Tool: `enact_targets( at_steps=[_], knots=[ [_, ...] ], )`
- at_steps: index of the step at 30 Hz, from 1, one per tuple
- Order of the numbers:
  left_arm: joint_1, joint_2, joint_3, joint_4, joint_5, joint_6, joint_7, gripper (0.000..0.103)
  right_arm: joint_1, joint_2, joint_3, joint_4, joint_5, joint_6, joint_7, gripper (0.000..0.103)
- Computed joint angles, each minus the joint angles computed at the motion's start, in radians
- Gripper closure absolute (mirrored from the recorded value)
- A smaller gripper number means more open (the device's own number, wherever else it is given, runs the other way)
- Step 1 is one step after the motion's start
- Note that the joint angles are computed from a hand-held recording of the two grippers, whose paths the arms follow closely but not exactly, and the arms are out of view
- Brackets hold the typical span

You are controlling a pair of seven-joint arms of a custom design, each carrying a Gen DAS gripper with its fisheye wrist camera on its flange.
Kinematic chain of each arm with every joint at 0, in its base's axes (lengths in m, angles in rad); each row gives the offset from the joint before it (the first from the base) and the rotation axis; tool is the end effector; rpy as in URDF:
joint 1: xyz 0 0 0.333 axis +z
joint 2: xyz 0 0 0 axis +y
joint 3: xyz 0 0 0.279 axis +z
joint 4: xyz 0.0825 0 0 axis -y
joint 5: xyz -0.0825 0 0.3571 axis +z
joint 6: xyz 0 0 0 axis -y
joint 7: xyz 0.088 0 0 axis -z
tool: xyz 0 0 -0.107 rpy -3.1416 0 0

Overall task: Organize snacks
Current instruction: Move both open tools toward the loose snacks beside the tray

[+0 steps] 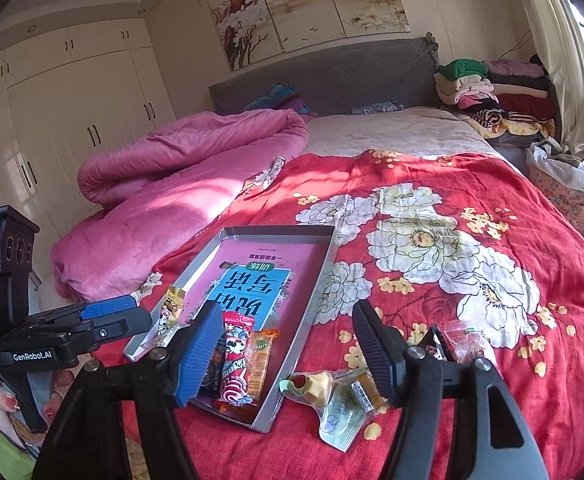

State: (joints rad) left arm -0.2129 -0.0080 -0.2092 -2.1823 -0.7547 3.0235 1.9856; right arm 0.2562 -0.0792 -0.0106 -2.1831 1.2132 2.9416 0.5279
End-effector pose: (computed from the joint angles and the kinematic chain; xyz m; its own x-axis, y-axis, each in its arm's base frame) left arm 0.5209 -0.1780 0.4566 -0.2476 -0.9207 0.3015 -0.7011 -0.0445 -0.7117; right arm 0.5256 0.0689 0.4646 0.2925 -0.9259 -0.2392 -0.6068 0.0136 -0.7948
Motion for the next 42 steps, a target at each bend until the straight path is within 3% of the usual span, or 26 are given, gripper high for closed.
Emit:
enact_targets(
  at_steps=[8, 24, 42],
  knots=[
    [-0.017, -0.008, -0.008, -0.003, 0.02, 0.001, -0.006, 0.029, -0.005, -0.03, -0.024, -0.015, 0.081, 0.055, -0.051, 0.036],
    [-0.046, 0.0, -0.027, 0.008, 0.224, -0.024, -0.145, 0.029, -0.041, -0.083, -0.065, -0.039, 0.185, 0.067, -0.105, 0.033],
    [-0.065, 0.058, -0.045, 0.074, 0.325, -0.1, -0.183, 0.029, -0.062, -0.087, -0.092, -0.071, 0.069, 0.057, 0.043, 0.033]
  ],
)
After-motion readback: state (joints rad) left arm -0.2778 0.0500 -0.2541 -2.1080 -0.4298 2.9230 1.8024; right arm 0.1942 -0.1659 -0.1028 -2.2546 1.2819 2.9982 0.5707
